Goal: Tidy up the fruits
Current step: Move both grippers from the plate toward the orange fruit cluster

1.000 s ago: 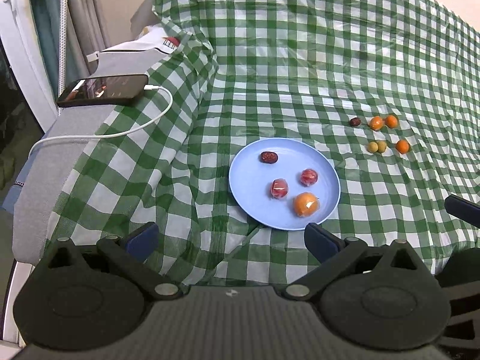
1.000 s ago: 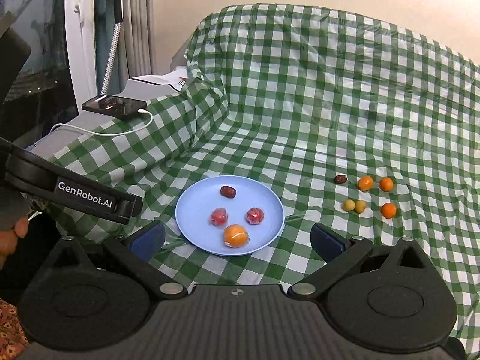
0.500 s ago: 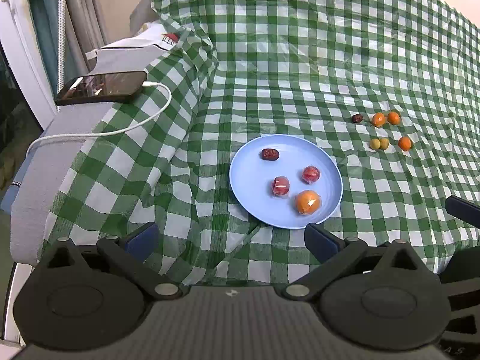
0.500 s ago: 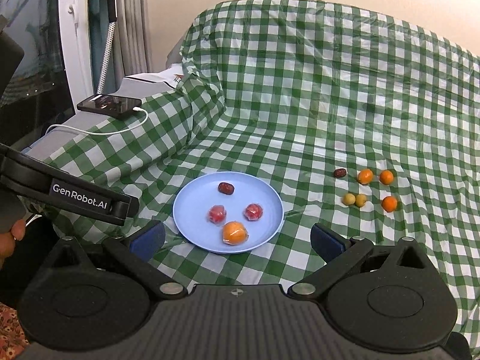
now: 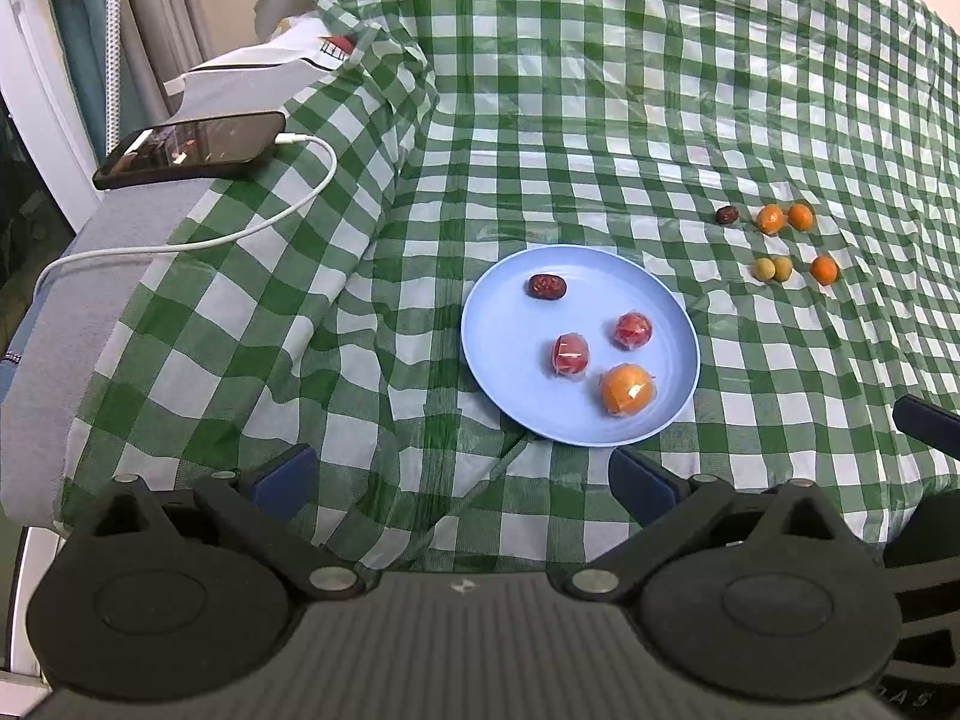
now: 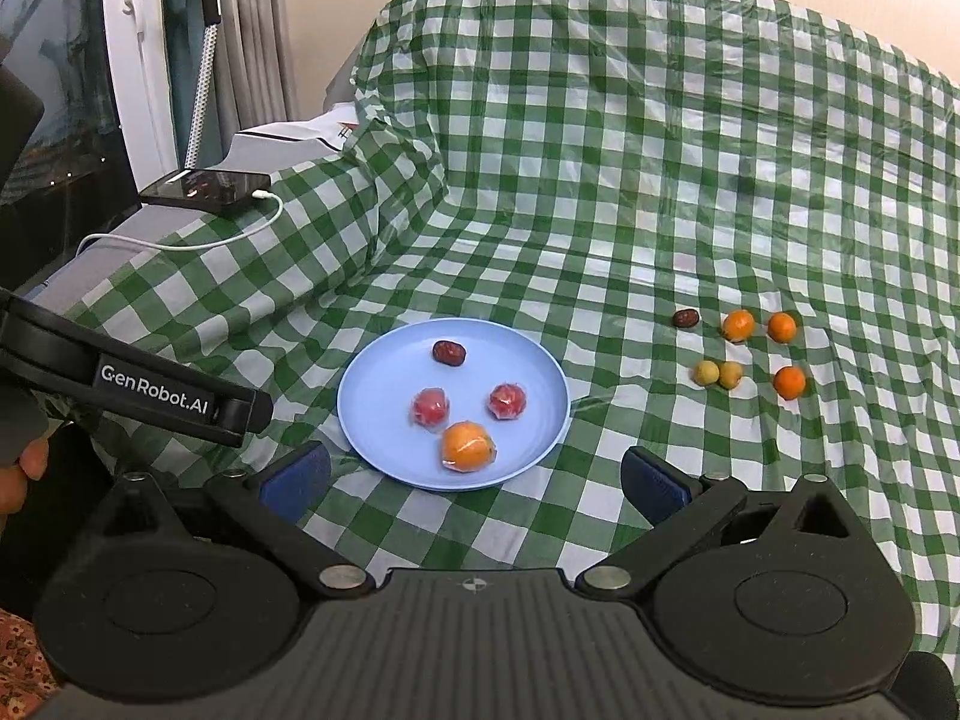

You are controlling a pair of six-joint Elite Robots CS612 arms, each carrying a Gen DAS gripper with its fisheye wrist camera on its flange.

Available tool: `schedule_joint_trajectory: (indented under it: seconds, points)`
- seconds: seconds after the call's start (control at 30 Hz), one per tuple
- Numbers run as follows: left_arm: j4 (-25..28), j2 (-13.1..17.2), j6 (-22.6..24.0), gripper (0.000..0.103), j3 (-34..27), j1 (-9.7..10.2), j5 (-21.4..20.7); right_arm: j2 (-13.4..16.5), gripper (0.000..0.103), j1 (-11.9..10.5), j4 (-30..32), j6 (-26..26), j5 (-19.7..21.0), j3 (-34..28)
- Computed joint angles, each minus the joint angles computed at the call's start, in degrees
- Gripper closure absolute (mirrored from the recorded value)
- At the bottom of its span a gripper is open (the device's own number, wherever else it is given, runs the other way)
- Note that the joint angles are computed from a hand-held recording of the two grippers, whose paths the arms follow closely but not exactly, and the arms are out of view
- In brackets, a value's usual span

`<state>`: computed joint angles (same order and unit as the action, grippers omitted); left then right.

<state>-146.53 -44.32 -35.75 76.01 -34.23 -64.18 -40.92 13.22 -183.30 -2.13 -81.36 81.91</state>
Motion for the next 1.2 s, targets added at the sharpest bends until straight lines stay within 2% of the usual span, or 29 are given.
schedule_joint_trajectory:
  seconds: [0.53, 0.67, 0.77, 0.97, 1.1, 1.2]
  points:
    - [3.77, 2.23, 0.77, 0.000, -4.14, 0.44, -0.95, 1.51, 0.001, -0.63, 1.45, 2.63, -0.67, -1.94]
    - [4.77, 3.72, 2.39, 0.000, -6.91, 0.44, -1.40, 2.21, 0.001, -1.04, 1.09, 3.51, -2.38, -2.61]
    - [5.30, 5.49, 4.46, 0.000, -10.02, 0.41, -1.87, 3.05, 0.001, -1.62, 0.62, 5.38, -5.31, -3.51]
    - [7.30, 10.67, 9.75, 0.000, -19.06, 0.08, -2.32, 5.28, 0.001, -3.21, -0.48, 9.85, -13.86, -5.49]
    - [8.73, 14.94, 12.01, 0.000, -26.52, 0.09, -4.22, 7.37, 0.001, -4.55, 0.50, 11.99, -17.76, -7.92]
    - [10.34, 19.29, 15.05, 0.000, -34.01, 0.01, -5.53, 9.78, 0.001, -5.62, 1.31, 13.42, -19.66, -11.22]
